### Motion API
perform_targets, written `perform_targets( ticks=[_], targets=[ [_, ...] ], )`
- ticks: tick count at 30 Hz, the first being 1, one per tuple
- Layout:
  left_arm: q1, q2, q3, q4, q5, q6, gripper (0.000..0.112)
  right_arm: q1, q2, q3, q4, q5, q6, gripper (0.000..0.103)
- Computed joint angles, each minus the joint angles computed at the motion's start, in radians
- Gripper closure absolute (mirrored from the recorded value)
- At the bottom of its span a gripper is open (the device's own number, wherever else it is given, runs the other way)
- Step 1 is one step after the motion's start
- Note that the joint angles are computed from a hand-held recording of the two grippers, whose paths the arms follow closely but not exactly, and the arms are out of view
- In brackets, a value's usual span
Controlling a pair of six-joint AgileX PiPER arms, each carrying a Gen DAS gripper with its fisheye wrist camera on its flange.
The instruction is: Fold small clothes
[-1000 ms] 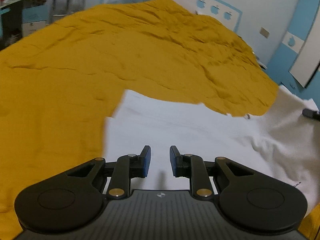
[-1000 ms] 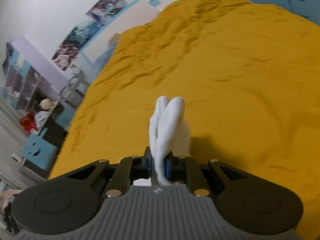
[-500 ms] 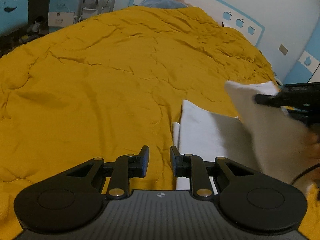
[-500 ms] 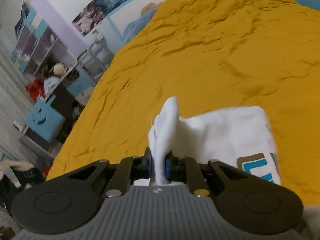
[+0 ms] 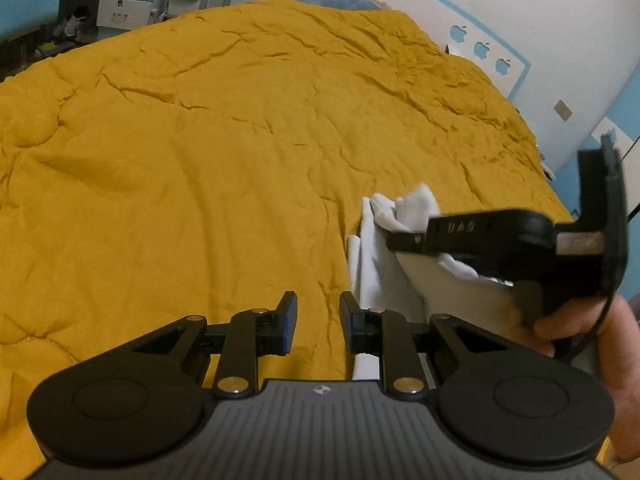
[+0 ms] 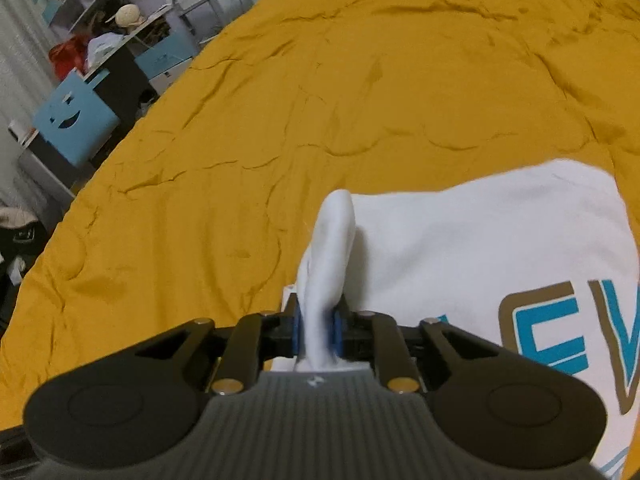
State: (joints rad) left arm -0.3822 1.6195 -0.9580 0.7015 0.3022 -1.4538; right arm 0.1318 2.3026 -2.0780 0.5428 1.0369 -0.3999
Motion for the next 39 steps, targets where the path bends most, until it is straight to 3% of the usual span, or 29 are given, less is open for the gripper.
perform_targets(
  ticks=[2,4,8,12,14,16,21,26,29,31,33,39],
  targets=[
    [-0.001,-0.028,0.018,-0.04,-0.018,0.034,0.087,-0.01,-0.022,-0.005,0.034,0.043,-0.02,0.072],
    [-0.002,-0.073,0.041,-0.101,-0.035,0.092,0.087,-0.024,-0.091,0.063,0.094,0.052,-0.094,0.073],
    [-0.036,-0.179,0.041,-0.188,0.029,0.19,0.087,-0.06,-0.264,0.228,0.193,0.047,-0.258,0.073],
    [-0.085,-0.249,0.027,-0.271,0.092,0.28,0.069,-0.146,-0.411,0.379,0.288,0.081,-0.376,0.073],
    [-0.108,-0.262,0.046,-0.255,0.078,0.25,0.063,-0.199,-0.477,0.463,0.319,0.081,-0.441,0.073],
    [-0.111,-0.264,0.086,-0.271,0.025,0.225,0.062,-0.245,-0.54,0.555,0.338,0.057,-0.511,0.073],
    [-0.071,-0.215,0.252,-0.437,-0.221,0.224,0.061,-0.419,-0.641,0.766,0.335,0.057,-0.706,0.072],
    [-0.024,-0.095,0.37,-0.452,-0.523,0.091,0.061,-0.515,-0.71,1.0,0.288,-0.124,-0.925,0.071],
    [0.007,-0.016,0.414,-0.466,-0.716,0.054,0.072,-0.573,-0.719,1.095,0.284,-0.198,-1.033,0.069],
    [-0.004,0.014,0.414,-0.535,-0.757,0.083,0.086,-0.593,-0.715,1.13,0.282,-0.224,-1.083,0.069],
    [-0.011,0.027,0.392,-0.564,-0.739,0.114,0.103,-0.608,-0.71,1.159,0.296,-0.252,-1.136,0.067],
    [-0.093,-0.071,0.354,-0.916,-0.67,0.486,0.108,-0.514,-0.737,1.223,0.343,-0.396,-1.178,0.064]
  ],
)
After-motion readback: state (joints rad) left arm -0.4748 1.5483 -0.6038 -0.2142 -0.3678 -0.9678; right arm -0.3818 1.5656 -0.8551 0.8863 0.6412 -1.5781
